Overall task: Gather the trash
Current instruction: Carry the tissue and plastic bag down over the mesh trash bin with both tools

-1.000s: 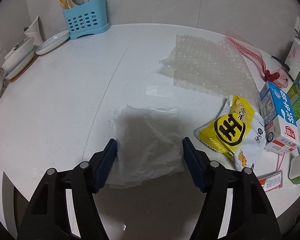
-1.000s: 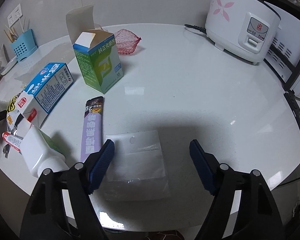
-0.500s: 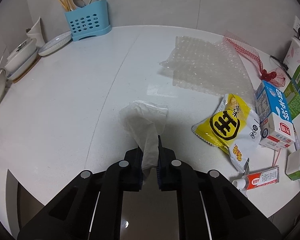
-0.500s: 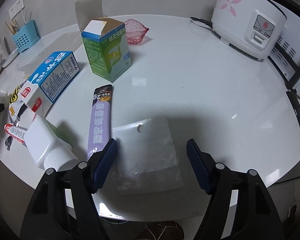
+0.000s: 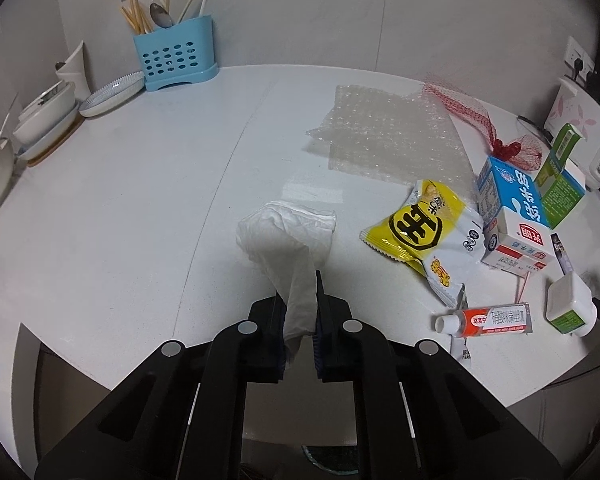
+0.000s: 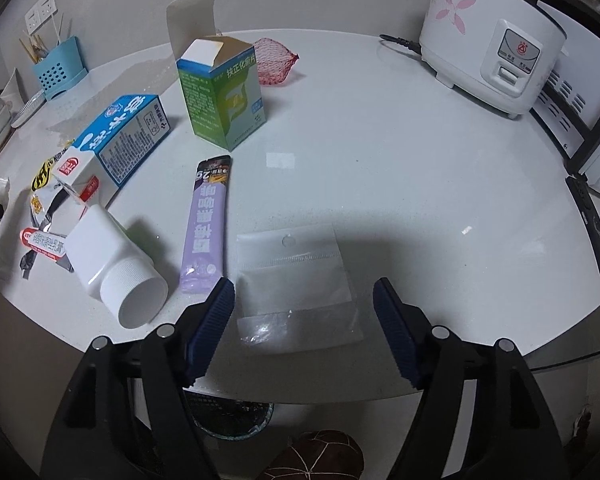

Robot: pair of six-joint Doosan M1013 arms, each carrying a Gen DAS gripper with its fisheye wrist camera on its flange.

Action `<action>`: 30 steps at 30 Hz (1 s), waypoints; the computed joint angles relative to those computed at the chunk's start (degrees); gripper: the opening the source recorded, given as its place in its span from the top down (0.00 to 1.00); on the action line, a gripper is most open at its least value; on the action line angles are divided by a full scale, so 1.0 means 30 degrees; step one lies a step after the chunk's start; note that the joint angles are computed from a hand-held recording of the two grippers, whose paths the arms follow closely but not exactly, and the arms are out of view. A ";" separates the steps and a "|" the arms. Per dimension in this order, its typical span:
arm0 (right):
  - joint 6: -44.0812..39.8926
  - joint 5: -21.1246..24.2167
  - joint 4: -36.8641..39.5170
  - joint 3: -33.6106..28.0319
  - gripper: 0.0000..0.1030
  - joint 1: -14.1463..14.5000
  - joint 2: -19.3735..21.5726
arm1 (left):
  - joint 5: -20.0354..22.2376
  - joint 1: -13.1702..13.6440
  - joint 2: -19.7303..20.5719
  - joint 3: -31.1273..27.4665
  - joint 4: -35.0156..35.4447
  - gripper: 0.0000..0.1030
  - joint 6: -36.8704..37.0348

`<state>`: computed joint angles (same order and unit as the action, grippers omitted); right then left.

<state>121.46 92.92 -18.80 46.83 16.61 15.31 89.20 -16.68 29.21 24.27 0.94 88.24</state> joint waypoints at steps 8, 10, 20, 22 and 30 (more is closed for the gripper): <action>0.0795 -0.0501 0.0201 0.0660 0.47 0.0009 -0.0368 | -0.1355 -0.0071 -0.1727 0.2538 -0.0636 0.91 0.0402; 0.0985 -0.0624 0.0234 0.0793 0.50 -0.0022 -0.0464 | -0.1667 -0.0092 -0.2144 0.3116 -0.0780 0.91 0.0489; 0.2141 -0.1145 0.0050 0.1637 0.60 -0.0034 -0.1148 | -0.2660 -0.0316 -0.3589 0.5060 -0.1296 0.91 0.0780; 0.2317 -0.1269 -0.0080 0.1809 0.62 0.0033 -0.1287 | -0.2828 -0.0376 -0.3804 0.5373 -0.1422 0.91 0.0801; 0.2895 -0.1715 -0.0568 0.2260 0.72 0.0307 -0.1763 | -0.3637 -0.0557 -0.4770 0.6801 -0.1959 0.91 0.0887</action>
